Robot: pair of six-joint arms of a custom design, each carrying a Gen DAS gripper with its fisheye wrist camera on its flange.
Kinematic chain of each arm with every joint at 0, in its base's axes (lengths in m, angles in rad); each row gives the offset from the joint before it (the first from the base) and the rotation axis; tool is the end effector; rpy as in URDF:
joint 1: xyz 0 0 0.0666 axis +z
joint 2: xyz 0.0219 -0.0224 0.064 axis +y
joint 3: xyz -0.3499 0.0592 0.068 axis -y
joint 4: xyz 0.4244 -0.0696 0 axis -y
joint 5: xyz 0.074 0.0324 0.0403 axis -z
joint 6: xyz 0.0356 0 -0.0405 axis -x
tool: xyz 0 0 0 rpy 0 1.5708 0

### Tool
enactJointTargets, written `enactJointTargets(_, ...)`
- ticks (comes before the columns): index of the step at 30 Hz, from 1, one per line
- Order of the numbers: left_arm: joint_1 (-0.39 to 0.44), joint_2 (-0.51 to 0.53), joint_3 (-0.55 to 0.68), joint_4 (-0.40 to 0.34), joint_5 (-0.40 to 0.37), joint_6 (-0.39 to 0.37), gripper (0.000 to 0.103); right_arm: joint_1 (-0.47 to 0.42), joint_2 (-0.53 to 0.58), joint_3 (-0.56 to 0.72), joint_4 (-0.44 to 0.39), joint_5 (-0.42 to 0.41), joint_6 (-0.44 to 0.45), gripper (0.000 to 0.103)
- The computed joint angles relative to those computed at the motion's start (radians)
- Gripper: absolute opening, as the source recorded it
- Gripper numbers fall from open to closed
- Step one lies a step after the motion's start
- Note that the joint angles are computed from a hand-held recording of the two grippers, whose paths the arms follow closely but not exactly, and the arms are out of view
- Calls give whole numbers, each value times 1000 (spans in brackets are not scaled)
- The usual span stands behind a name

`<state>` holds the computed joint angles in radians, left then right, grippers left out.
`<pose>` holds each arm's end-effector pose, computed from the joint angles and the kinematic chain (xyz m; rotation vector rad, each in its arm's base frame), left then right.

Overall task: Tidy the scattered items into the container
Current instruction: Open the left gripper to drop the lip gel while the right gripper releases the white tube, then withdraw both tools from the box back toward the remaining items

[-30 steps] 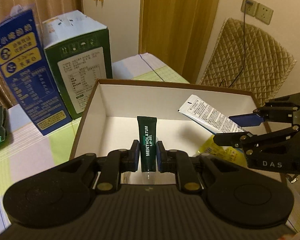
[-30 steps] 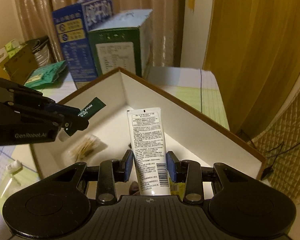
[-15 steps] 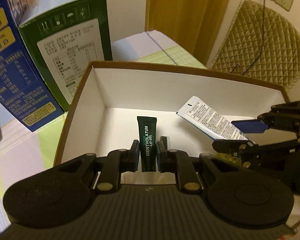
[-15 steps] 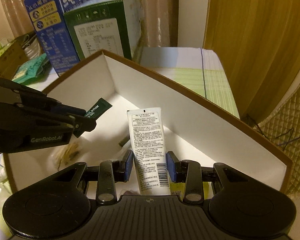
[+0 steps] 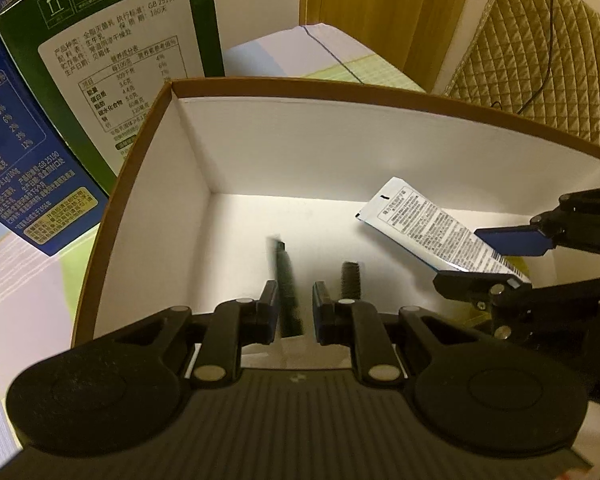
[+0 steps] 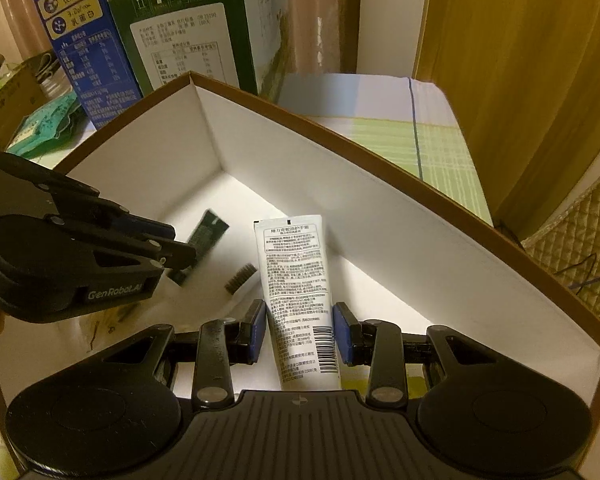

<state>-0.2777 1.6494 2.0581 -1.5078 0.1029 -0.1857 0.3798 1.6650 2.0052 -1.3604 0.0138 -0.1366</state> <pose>0.5337 -0.1564 0.5452 0.6454 2.5914 -0.1669 0.5388 0.2141 0.5207 -0.3104 2.5820 0.1702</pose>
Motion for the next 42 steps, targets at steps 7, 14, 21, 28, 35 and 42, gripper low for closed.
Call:
enactJointTargets(7,11,-8,-13,12,2,-9,16,1,18,19,-6,-2,-13,33)
enactJointTargets(14,15,-14,-17,15,1,-18,22,2,-19,-39,67,16,-6,44)
enactJointTargets(21,16,-58,-57,32,1,-45,40,-4,-75,-70,60,-2,-45,79)
enactJointTargets(28,22,-107,-80,41,35,-43,62,16,-173,-152,90,21,-66,97)
enactJointTargets(35,10,-204,-152,71,31,-43,78,50,-263,-216,98,74,-169,101)
enactJointTargets(42,-1,-310,-231,107,-12,-22,86,111,-329,-258,68,213,-240,101)
